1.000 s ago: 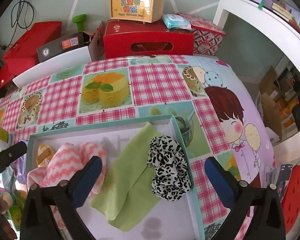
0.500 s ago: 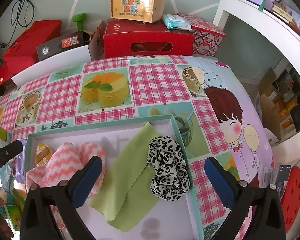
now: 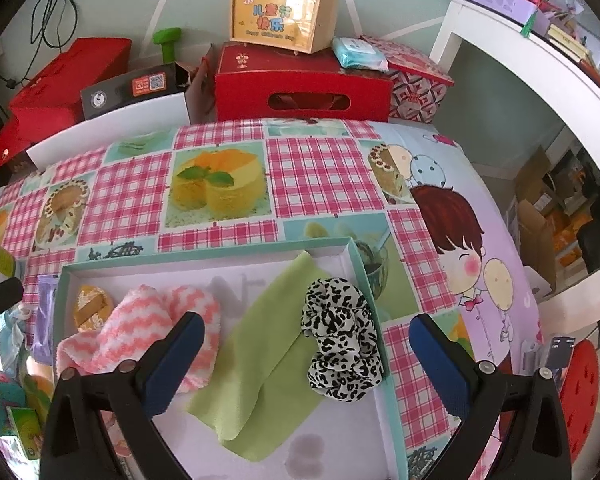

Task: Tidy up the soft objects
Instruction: 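Lift both open grippers away from the tray, then move the left gripper to the blue face mask while the right gripper approaches the purple packet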

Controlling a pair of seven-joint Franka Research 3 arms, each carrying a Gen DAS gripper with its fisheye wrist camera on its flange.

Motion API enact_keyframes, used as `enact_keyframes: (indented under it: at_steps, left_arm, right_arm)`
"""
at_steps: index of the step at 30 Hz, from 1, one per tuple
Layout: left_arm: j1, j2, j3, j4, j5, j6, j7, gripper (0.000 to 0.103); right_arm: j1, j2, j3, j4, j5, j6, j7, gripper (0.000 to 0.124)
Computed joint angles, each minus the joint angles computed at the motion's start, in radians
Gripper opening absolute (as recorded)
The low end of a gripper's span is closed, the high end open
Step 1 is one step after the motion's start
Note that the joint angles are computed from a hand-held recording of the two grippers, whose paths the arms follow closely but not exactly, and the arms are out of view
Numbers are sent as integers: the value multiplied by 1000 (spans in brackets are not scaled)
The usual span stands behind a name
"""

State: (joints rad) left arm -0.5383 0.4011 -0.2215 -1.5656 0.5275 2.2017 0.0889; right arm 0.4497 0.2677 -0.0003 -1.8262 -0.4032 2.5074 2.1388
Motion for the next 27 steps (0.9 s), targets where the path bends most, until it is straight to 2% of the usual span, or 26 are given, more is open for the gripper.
enact_keyframes:
  at_steps: [9,19,27]
  left_arm:
    - [17,-95,-5,-93,30,-10,-40,93]
    - [61,-265,-30,-254,75,-149,-168,93]
    - [122,-363,-58,-383,31,-153,-232,93]
  right_arm:
    - [26,1,14,13,-11,16,-26,103]
    - [68,19,48,38,33,50,-109,103]
    - [115,44,51,63,44,48,-154,103]
